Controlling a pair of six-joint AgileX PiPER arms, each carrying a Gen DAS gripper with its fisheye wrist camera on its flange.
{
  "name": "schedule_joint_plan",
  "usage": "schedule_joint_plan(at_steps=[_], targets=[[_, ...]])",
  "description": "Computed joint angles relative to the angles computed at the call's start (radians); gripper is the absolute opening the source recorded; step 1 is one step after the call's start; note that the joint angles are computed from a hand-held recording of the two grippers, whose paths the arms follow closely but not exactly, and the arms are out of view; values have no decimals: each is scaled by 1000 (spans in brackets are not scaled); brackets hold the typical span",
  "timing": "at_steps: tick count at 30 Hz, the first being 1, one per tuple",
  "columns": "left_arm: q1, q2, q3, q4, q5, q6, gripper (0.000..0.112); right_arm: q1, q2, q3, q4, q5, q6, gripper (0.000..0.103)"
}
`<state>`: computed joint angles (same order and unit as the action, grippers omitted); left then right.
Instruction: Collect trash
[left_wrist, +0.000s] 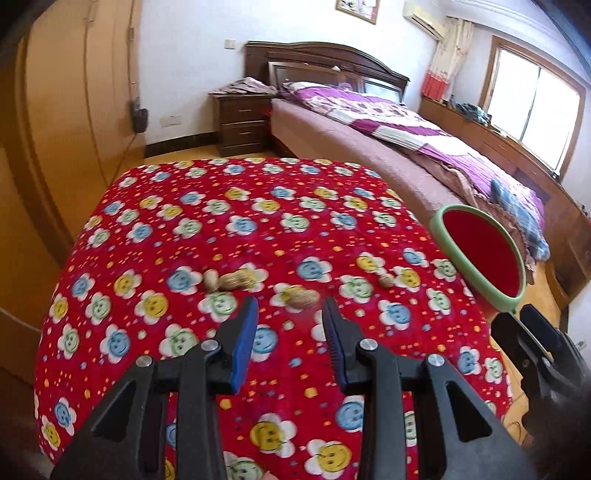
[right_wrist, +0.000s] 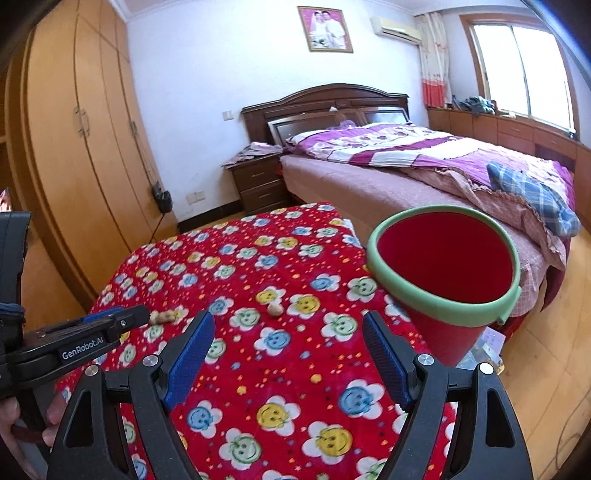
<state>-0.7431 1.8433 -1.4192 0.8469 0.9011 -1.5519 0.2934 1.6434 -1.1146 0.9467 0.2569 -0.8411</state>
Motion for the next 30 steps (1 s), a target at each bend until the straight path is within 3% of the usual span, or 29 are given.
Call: schedule_joint_plan(at_steps=[8, 30], targets=[[-27, -26, 109, 109, 28, -170, 36, 41, -18, 74, 249, -72, -264, 83], [-69, 14, 77, 154, 117, -193, 36, 42, 6, 81, 213, -66, -211, 83]])
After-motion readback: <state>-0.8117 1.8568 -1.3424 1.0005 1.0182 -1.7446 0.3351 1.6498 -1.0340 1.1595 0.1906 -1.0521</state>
